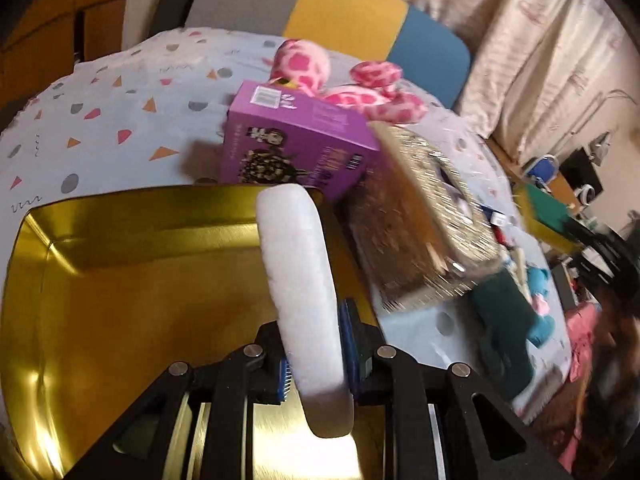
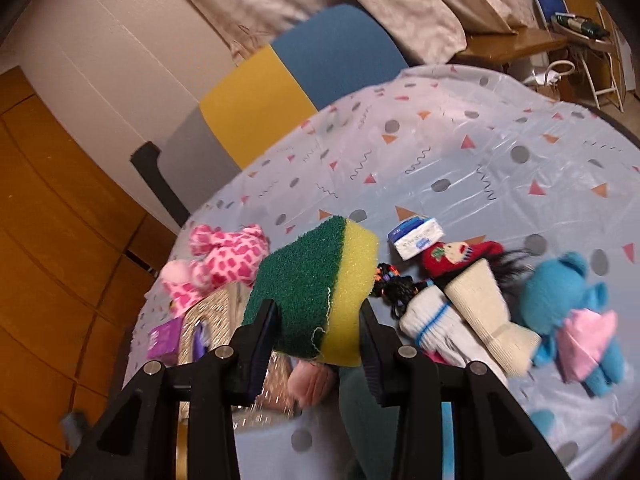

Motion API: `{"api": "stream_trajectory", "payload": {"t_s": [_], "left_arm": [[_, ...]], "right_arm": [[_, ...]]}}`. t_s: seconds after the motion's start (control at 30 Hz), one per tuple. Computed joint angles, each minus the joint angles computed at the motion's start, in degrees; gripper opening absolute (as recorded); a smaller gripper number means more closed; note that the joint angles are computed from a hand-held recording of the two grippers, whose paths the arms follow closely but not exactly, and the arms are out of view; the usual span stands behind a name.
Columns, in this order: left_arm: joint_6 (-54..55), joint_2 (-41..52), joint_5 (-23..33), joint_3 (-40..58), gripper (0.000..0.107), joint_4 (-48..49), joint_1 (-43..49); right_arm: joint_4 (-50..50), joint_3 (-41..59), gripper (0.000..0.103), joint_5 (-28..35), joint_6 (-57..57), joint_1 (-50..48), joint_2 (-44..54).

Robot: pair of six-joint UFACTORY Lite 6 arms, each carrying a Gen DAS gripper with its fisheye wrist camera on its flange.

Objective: Organize soft objects
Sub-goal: 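Carry the white sponge into the gold tray with the left tool while the right tool grasps the green-yellow sponge, then lower the green-yellow sponge into the gold tray and open the right tool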

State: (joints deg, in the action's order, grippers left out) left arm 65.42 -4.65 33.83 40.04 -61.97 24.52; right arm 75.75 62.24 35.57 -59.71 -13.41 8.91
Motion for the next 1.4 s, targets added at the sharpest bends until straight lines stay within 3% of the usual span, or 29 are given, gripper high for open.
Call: {"api": "stream_trajectory", "payload": {"t_s": [0.1, 0.17, 0.33, 0.6, 0.77, 0.9, 1.17, 1.23, 1.3, 1.4], "left_arm": [[-1.4, 7.3, -4.0, 4.9, 0.023, -0.5, -3.5], [-2.7, 11.1, -5.5, 7.2, 0.04, -0.2, -4.8], [-1.6, 11.6, -7.8, 7.0, 0.063, -3.6, -4.8], [-0.7, -3.4, -3.6, -4.1, 0.064, -1.8, 7.6], [-0.2, -14.4, 0.1, -11.4, 0.066, 2.8, 17.8], [1.9, -21.1, 5.8, -15.1, 0.07, 5.4, 27.1], [5.2, -26.5, 14.0, -16.7, 0.07, 7.3, 38.9], [6.3, -28.6, 15.1, -17.7, 0.072, 7.8, 40.9], [7.1, -30.5, 15.7, -18.6, 0.073, 8.3, 42.3], [7.7, -34.3, 16.2, -20.2, 0.073, 8.9, 43.7]], "right_arm": [[-0.2, -6.4, 0.039, 2.7, -2.1, -1.6, -7.3], [-1.3, -9.4, 0.039, 3.9, -2.4, -1.8, -11.1], [-2.3, -15.0, 0.039, 6.6, -2.7, 0.2, -17.6], [-0.8, -18.2, 0.039, 4.8, -2.1, 16.3, -19.1], [2.3, -16.4, 0.039, 0.3, -2.3, 31.0, -13.8], [5.3, -11.3, 0.039, -3.0, -2.3, 40.4, -4.3], [-7.0, 0.7, 0.043, -11.9, 11.0, 51.9, 11.4], [-9.4, 0.6, 0.047, -15.7, 12.2, 53.8, 11.4], [-15.1, -1.2, 0.066, -20.6, 16.8, 55.8, 8.7], [-19.0, -4.1, 0.08, -24.3, 19.6, 56.9, 4.4]]}}
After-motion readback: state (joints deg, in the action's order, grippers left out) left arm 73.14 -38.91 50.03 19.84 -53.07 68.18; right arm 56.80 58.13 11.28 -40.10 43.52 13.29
